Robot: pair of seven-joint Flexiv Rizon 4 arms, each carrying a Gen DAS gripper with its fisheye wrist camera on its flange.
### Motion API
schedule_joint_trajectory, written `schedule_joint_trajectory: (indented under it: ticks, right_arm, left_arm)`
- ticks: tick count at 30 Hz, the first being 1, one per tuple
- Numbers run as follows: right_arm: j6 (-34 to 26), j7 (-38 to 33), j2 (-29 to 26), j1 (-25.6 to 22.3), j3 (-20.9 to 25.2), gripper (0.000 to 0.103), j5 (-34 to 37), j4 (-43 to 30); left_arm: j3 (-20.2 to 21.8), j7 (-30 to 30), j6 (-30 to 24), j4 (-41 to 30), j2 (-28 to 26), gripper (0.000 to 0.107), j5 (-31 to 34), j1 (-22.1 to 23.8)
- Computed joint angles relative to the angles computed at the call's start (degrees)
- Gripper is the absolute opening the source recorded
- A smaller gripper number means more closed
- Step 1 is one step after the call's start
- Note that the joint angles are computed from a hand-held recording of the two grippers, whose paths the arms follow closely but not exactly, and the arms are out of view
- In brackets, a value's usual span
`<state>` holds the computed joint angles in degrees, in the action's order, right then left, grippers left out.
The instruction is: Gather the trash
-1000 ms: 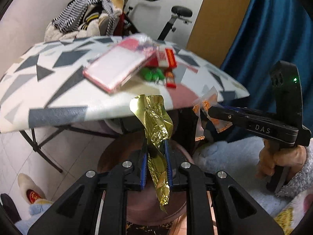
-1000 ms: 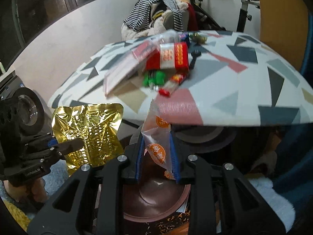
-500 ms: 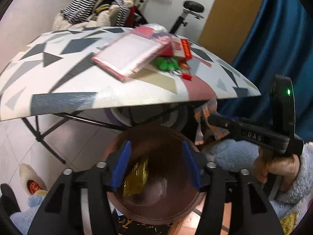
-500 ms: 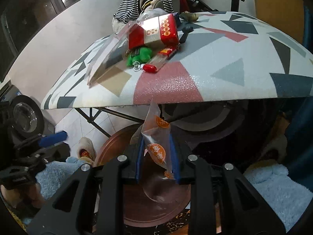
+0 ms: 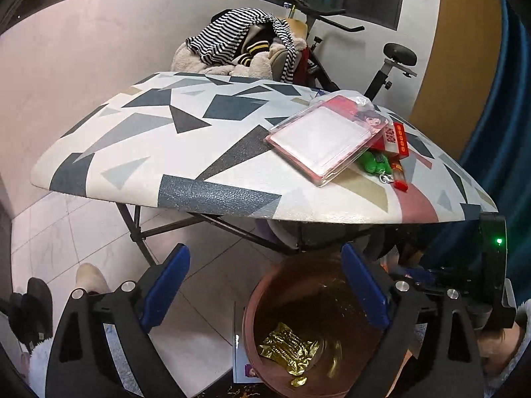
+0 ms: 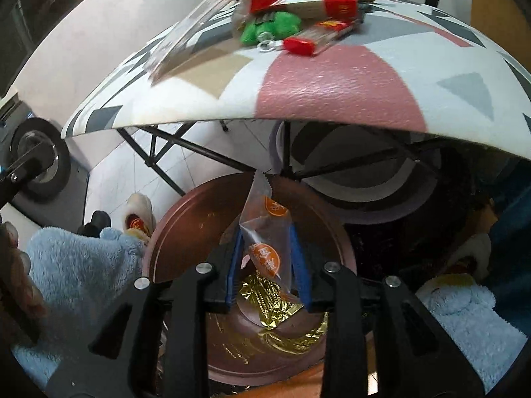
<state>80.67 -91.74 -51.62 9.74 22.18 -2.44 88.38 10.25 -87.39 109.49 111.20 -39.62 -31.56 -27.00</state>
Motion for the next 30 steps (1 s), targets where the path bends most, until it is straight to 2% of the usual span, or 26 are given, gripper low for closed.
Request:
schedule_joint_trajectory:
  ticks: [1, 2, 4, 5, 7, 9, 15, 22, 26, 30]
  right_arm:
    - [-0.06, -0.13, 0.0, -0.06, 0.11, 0.037, -0.01, -0.02]
    - [-0.34, -0.41, -0.05, -0.33, 0.47, 0.044, 0.01, -0.11]
    - [-0.32, -0.17, -0.05, 0.14, -0.03, 0.06, 0.1, -0.13]
    - [-0.08, -0.06, -0.01, 0.34, -0.18, 0.071, 0.14, -0.07]
    - [0.82, 0.04, 0.24, 0.56, -0.55, 0.079, 0.1, 0.31]
    - [1.4, 0.19, 0.44, 0.72, -0.82, 0.092, -0.15, 0.62]
    - [4.02, 1.03, 1.44, 1.62, -2.31, 0.097, -1.96, 2.34]
    - [7.08, 1.87, 2.2, 1.51, -2.6, 0.097, -3.76, 3.92]
    - [7.53, 2.62, 2.3, 1.09, -2.18, 0.097, -5.16, 4.53]
    - [8.17, 3.21, 2.41, 0.38, -1.65, 0.097, -5.7, 4.95]
  left_arm:
    - [0.11, -0.04, 0.03, -0.16, -0.18, 0.09, -0.08, -0.15]
    - [0.07, -0.08, 0.1, -0.18, -0.2, 0.09, -0.04, -0.09]
    - [0.21, -0.13, 0.16, -0.16, -0.27, 0.09, -0.22, -0.34]
    - [-0.02, -0.14, 0.15, -0.15, -0.21, 0.09, -0.08, -0.12]
    - [0.03, -0.17, 0.09, -0.19, -0.25, 0.09, -0.13, -0.16]
    - [-0.06, -0.24, 0.1, -0.18, -0.22, 0.09, -0.06, -0.05]
    - [-1.43, -0.79, 0.9, 0.03, -0.1, 0.09, 0.79, 1.3]
    - [0.77, 0.44, 1.41, -0.35, -0.56, 0.09, -1.21, -1.13]
    - [3.04, 2.66, 2.86, -0.92, -1.17, 0.09, -3.13, -3.7]
    - [1.84, 5.86, 5.89, -0.72, -0.93, 0.09, -3.53, -3.29]
